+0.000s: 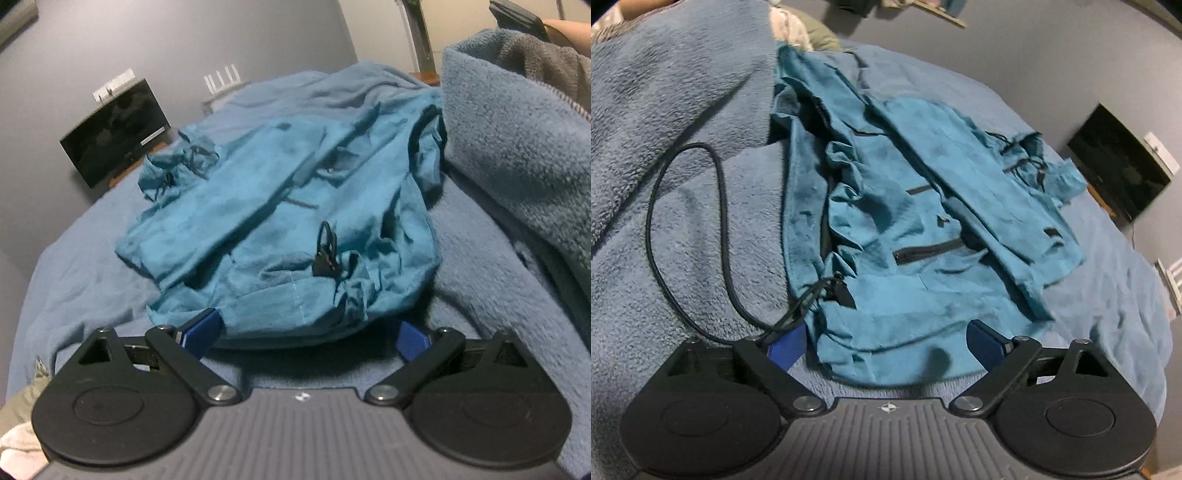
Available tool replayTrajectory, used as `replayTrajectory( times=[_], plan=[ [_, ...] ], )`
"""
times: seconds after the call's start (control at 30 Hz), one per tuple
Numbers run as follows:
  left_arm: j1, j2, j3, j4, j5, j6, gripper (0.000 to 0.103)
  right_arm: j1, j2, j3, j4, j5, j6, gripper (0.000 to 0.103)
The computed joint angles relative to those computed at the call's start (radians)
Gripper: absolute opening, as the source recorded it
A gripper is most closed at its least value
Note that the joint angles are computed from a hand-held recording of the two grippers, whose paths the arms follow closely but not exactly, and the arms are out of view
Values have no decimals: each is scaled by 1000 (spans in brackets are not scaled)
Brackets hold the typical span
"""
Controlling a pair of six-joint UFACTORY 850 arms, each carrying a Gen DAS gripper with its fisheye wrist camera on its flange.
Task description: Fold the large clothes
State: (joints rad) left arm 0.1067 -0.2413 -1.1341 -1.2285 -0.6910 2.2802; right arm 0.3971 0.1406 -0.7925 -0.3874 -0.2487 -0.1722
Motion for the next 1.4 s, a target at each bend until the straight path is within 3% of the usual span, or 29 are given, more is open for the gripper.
replayTrajectory(
  times=[0.1,0.27,0.33,0.43,0.63,0.67,0.83,0.93,1.07,1.23,1.4],
  plan=[
    [-13,-16,2,-116,-12,99,99,-4,-31,-16,66,24,-100,92],
    [-32,-31,-27,-130,-27,175,99,-39,-74,-53,390,17,-436,84],
    [-34,-19,-28,-127,-26,202,99,-44,-74,-63,424,-4,-473,80],
    [-34,-18,-53,-70,-52,185,99,-43,-70,-75,422,-37,-488,75],
    [-60,-86,-127,84,-80,54,98,-82,-106,-127,673,-114,-730,69],
    [-61,-101,-140,92,-87,25,96,-83,-112,-130,696,-115,-753,68],
    [-44,-167,-221,117,-156,-190,58,-113,-139,-164,866,-200,-869,44],
    [-24,-170,-229,37,-184,-226,50,-131,-123,-167,925,-236,-886,37],
    [-2,-185,-244,-120,-214,-283,41,-161,-103,-160,1045,-231,-946,37],
    [-27,-228,-298,-186,-201,-316,32,-166,-105,-160,1091,-193,-969,58],
    [-53,-268,-356,-141,-178,-366,32,-159,-114,-164,1134,-183,-1014,49]
  ],
)
